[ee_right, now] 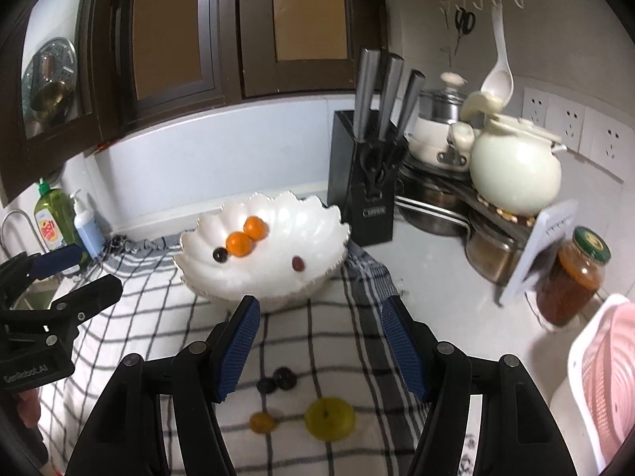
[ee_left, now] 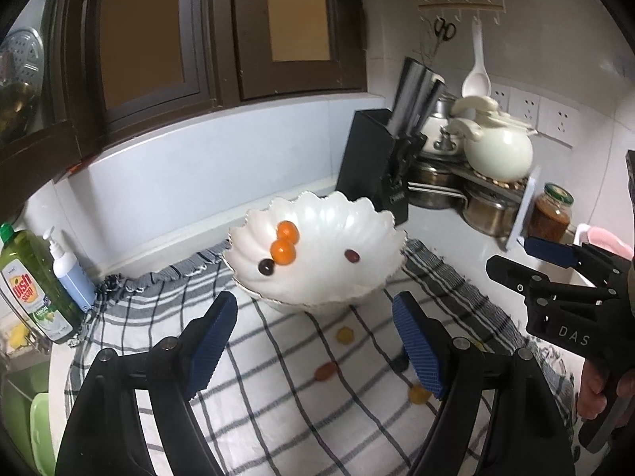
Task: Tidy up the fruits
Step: 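Move the left tool to the small brown fruit while the right tool approaches the yellow-green apple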
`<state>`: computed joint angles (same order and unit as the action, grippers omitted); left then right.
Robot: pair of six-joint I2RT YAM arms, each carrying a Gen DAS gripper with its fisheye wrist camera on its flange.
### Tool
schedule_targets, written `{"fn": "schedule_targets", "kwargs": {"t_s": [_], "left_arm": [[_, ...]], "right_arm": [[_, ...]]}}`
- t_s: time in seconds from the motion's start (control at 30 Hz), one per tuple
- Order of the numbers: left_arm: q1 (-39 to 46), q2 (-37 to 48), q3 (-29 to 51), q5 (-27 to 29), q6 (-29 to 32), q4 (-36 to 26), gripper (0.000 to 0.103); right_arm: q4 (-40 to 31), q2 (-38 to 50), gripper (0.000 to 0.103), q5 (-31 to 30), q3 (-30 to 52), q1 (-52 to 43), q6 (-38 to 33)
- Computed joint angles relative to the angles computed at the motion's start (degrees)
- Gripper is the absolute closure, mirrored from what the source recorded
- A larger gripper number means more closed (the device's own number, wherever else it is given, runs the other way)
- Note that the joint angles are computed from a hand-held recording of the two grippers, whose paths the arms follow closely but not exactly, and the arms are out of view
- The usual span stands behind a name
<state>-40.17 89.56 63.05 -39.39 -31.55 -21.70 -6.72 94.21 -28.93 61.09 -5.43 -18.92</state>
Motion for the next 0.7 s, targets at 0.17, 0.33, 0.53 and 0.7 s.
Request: {"fn": "schedule_targets", "kwargs": {"t_s": [0.17,0.33,0.53,0.7], "left_arm": [[-1.88,1.35,-0.72,0.86,-2.21,0.23,0.023],[-3.59,3.04,-1.27,1.33,-4.68,0.92,0.023],[-5.59,5.38,-1.25,1.05,-3.72,2.68,0.023],[-6.84,7.16,-2.43,0.99,-3.85,5.57,0.024]], "right_arm": [[-0.71,0.07,0.038,-0.81,-1.43,-1.54,-2.19],[-1.40,-0.08,0.038,-1.93,-2.90,-2.71,-6.02],[-2.88,0.98,0.038,-3.87,-3.42,-4.23,-9.64],[-3.94,2.60,0.038,-4.56,-3.57,-5.03,-12.15]]}}
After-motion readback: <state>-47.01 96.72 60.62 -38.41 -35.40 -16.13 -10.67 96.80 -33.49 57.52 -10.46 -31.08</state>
